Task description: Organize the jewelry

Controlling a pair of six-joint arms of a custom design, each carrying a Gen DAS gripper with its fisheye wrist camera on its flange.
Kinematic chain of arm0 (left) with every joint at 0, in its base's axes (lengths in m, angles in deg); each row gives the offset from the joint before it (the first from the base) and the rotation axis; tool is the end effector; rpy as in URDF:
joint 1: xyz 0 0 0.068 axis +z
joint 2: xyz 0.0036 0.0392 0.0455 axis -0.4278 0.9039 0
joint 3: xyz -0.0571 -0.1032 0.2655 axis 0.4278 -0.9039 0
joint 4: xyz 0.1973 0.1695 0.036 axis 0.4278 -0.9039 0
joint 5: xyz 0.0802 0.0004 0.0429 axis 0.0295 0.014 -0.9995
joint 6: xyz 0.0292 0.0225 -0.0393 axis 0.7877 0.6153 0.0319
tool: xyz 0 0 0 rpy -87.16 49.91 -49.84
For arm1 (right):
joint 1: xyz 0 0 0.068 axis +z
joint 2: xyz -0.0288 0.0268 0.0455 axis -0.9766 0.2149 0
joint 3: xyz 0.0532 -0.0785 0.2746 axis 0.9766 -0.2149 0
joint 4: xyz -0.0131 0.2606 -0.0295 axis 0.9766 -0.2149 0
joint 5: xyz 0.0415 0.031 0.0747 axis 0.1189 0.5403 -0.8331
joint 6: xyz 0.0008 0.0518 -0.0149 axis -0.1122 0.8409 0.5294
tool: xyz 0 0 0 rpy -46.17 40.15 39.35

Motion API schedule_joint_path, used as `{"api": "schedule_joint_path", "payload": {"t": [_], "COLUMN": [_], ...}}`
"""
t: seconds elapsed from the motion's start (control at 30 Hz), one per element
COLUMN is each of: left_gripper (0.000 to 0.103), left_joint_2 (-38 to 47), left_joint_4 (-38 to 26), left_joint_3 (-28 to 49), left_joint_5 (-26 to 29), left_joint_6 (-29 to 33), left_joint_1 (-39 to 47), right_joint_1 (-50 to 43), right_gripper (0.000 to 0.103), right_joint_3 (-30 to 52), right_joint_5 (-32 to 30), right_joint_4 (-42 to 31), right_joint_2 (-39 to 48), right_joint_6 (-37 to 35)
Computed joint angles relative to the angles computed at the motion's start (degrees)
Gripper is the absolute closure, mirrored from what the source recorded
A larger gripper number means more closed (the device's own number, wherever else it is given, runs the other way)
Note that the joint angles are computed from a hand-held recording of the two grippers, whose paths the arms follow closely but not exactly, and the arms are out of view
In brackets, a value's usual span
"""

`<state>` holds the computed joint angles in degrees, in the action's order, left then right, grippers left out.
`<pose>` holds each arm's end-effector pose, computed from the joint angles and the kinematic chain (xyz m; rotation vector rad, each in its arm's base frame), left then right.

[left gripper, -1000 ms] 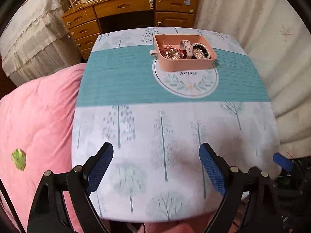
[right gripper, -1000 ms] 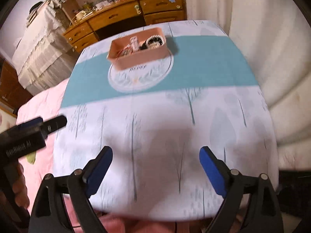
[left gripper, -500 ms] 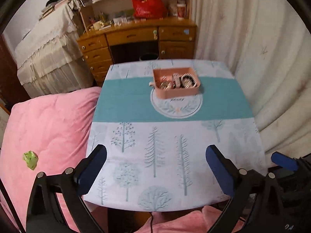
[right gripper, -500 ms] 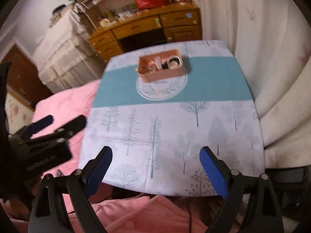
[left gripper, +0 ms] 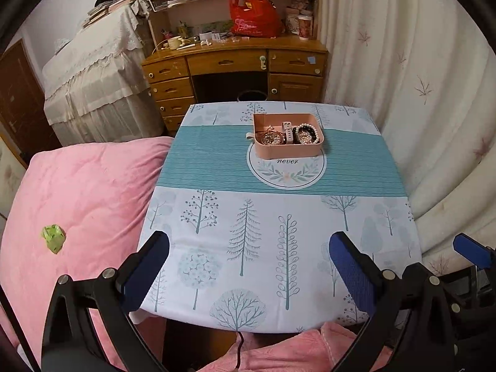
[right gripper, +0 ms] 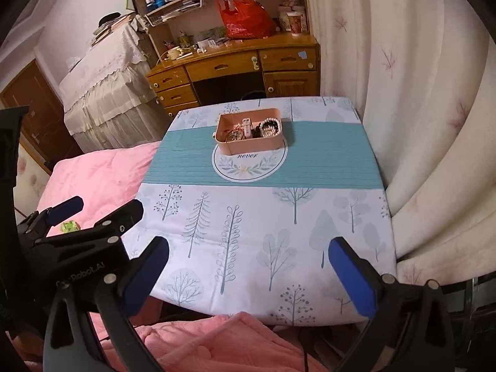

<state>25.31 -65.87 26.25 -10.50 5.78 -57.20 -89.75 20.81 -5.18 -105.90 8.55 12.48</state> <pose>0.3008 -0.1706 0.3394 -0.1682 2.5294 0.1064 0.2980 -0.0505 0.3267 -0.2415 2.5189 0.3054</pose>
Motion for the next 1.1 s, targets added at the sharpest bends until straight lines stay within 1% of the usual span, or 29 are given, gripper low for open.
{"api": "schedule_joint_path", "payload": {"t": [0.43,0.73,1.1], "left_gripper": [0.001,0.001,0.001], "left_joint_2": [-0.57,-0.81,-0.8], "left_joint_4": [-1.07,-0.65,0.42], "left_joint_3": [-0.22,-0.79,-1.46], "left_joint_5": [0.13,1.69,1.15], "left_joint_6": [-0.87,-0.17,-0.01], "left_joint_1": [-0.51,0.16,0.22], "right_joint_1": [0.02,-0.18,0.04], "right_gripper": [0.0,0.0,0.0], "right_joint_3": [-0.02,-0.73,-1.03], "right_joint_5": [-0.26,0.52,1.09], "right_joint_4": [-0.77,-0.62,-0.42], "right_joint_2": [0.02,-0.64,-0.9], "right_joint_6": [-0.77,-0.81,-0.72]}}
